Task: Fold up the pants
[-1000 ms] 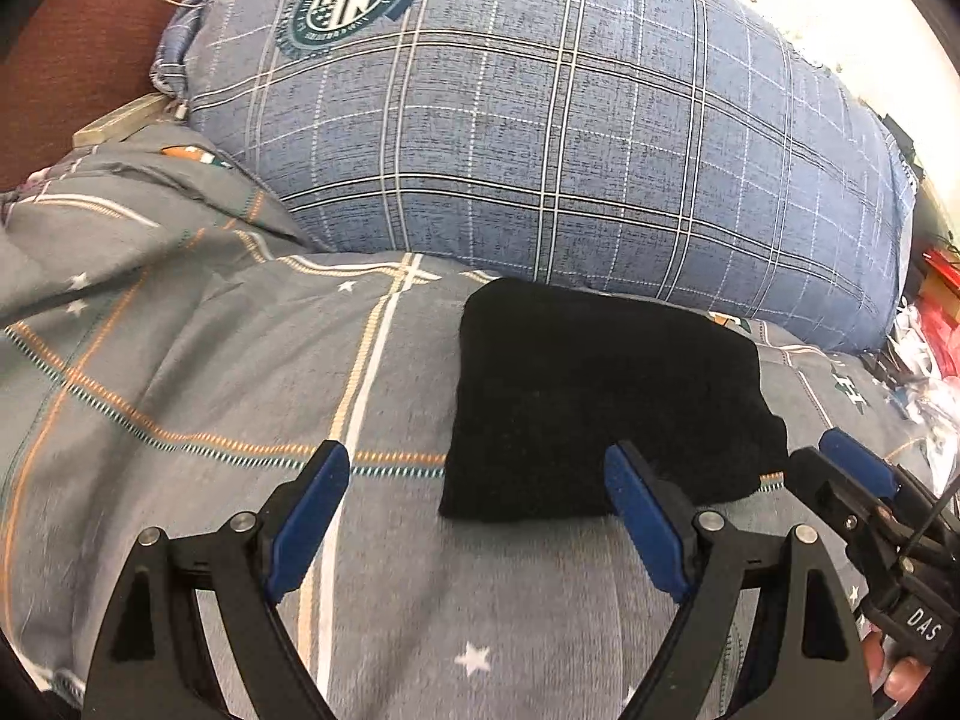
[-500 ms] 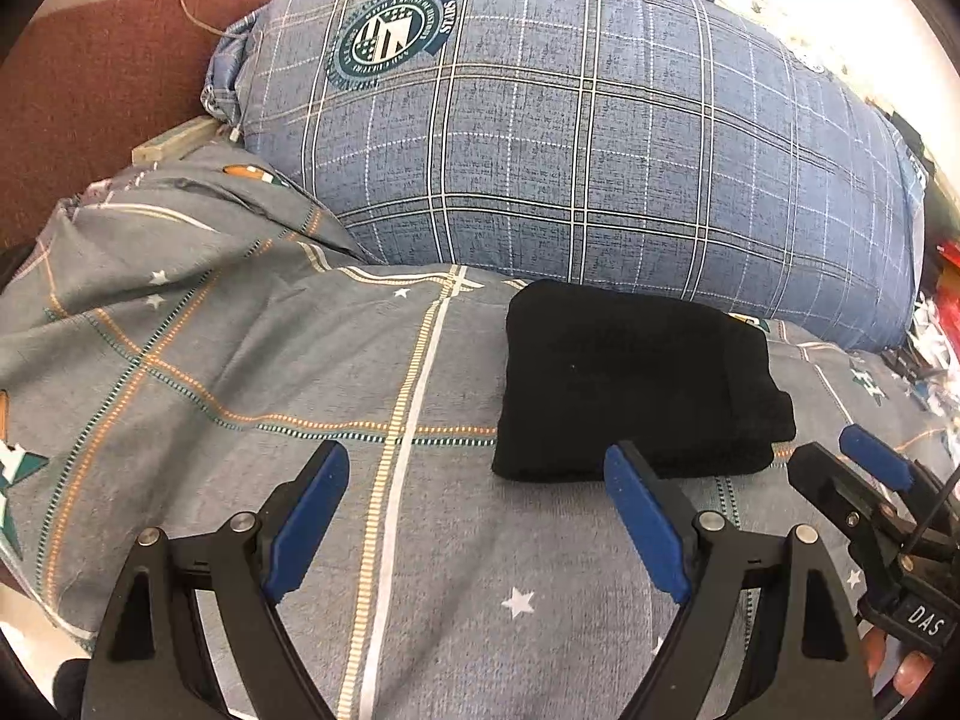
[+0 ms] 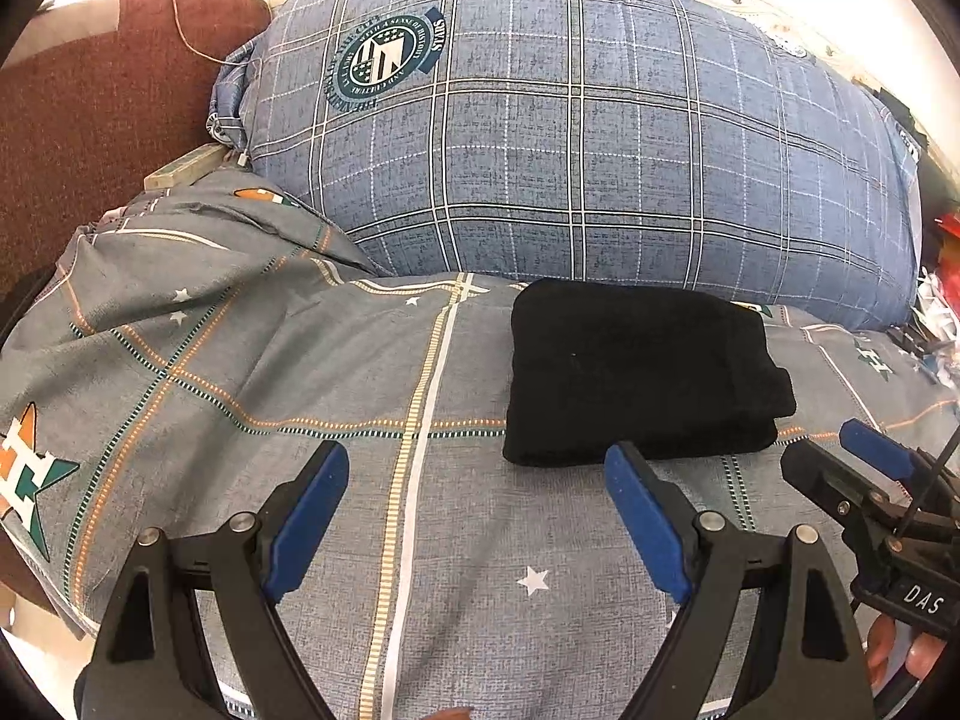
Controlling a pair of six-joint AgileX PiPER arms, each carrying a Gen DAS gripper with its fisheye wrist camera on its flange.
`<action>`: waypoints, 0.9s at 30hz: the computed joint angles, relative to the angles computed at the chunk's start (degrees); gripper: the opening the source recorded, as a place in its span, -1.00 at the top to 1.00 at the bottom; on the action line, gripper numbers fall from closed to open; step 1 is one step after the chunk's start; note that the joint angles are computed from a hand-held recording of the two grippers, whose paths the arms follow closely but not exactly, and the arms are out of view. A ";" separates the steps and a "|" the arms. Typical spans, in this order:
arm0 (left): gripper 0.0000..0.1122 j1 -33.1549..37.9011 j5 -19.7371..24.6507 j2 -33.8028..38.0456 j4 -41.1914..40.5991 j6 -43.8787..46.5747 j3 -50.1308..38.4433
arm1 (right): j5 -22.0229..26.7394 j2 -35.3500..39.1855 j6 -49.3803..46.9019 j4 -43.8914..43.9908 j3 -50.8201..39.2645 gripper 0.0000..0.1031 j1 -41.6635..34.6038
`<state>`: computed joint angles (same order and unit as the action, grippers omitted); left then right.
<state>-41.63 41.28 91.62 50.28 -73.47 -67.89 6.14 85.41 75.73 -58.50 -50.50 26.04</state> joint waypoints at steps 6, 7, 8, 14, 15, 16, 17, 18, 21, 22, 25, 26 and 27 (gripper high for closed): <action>-0.54 -0.62 0.21 0.52 0.70 -0.23 -0.46 | -0.11 0.28 -5.74 5.37 -0.33 -0.82 -0.10; -0.54 -0.61 0.04 0.59 0.59 -0.11 -0.52 | 0.28 0.34 -5.54 5.29 -0.48 -0.82 0.23; -0.54 -0.61 -0.04 0.57 0.40 0.01 -0.54 | 0.30 0.48 -6.08 5.76 -0.59 -0.82 0.22; -0.54 -0.70 -0.37 0.81 0.36 0.10 -0.71 | 0.53 0.65 -2.83 3.00 -0.64 -0.82 0.37; -0.54 -0.71 -0.42 0.84 0.37 0.04 -0.74 | 0.63 0.74 -2.82 3.02 -0.66 -0.82 0.34; -0.54 -0.70 -0.42 0.87 0.31 -0.04 -0.79 | 0.61 0.77 -3.29 3.48 -0.65 -0.82 0.29; -0.54 -0.69 -0.51 0.87 0.24 -0.06 -0.79 | 0.46 0.84 -4.63 4.78 -0.68 -0.82 0.11; -0.54 -0.61 -0.72 0.86 0.04 0.01 -0.77 | 0.22 0.83 -5.50 5.62 -0.61 -0.82 -0.05; -0.54 -0.69 -0.70 1.00 -0.11 0.15 -0.88 | 0.19 1.02 -8.47 8.51 -0.80 -0.82 -0.21; -0.54 -0.77 -0.62 1.07 -0.12 0.24 -0.96 | -0.02 1.05 -10.55 10.49 -0.77 -0.82 -0.41; -0.54 -0.94 -0.53 1.18 -0.05 0.44 -1.08 | -0.19 1.25 -11.90 12.02 -0.84 -0.82 -0.50; -0.54 -0.98 -0.62 1.16 -0.10 0.58 -1.11 | -0.18 1.31 -11.92 12.06 -0.85 -0.82 -0.49; -0.54 -1.04 -0.64 1.18 -0.07 0.67 -1.14 | -0.14 1.33 -11.57 11.70 -0.85 -0.82 -0.48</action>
